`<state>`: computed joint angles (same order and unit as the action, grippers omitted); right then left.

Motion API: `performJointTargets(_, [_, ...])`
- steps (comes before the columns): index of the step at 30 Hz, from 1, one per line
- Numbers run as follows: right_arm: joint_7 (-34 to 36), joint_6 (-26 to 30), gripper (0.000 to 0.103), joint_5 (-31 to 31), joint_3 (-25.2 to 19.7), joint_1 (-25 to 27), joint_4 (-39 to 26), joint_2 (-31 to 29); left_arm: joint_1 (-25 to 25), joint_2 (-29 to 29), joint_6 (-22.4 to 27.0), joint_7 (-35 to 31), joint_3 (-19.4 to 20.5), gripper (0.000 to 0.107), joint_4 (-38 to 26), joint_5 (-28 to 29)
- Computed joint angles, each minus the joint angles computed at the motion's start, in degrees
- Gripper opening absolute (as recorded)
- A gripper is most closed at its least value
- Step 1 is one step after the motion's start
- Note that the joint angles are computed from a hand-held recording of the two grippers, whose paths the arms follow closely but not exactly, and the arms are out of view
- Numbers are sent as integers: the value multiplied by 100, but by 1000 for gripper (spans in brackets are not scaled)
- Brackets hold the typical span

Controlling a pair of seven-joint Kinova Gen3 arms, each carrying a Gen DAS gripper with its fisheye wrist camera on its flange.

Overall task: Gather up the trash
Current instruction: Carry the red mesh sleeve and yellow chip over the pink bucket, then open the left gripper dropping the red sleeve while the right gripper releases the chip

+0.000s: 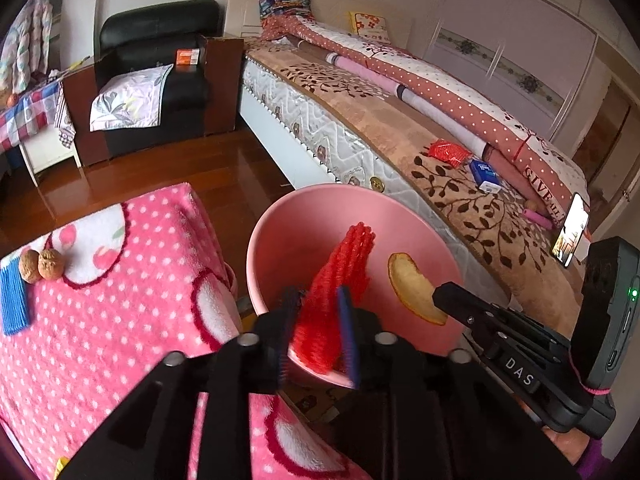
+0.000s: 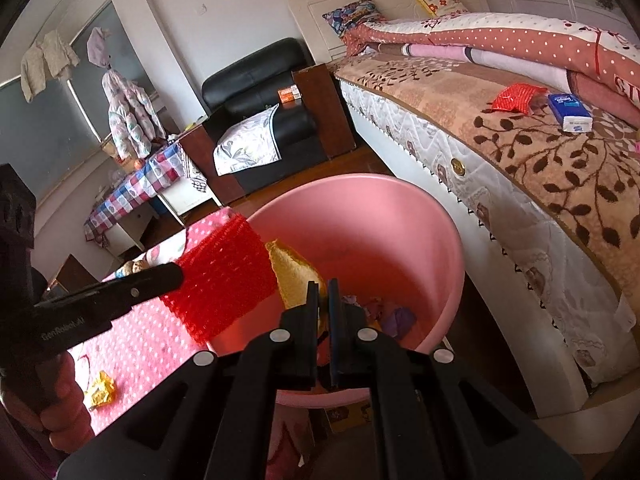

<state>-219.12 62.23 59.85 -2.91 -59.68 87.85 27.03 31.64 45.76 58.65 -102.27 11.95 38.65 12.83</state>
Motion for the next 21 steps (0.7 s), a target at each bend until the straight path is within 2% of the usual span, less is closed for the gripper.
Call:
performJointTargets(5, [171, 81, 8, -150, 1, 33, -133, 47, -59, -76, -108, -53, 33, 33, 142, 43])
performJointTargets(9, [147, 108, 23, -155, 28, -7, -150, 57, -115, -180, -219, -98, 67, 34, 315, 96])
performJointTargets(21, [335, 213, 24, -100, 31, -148, -354, 118, -339, -646, -649, -126, 142, 41, 1109, 232])
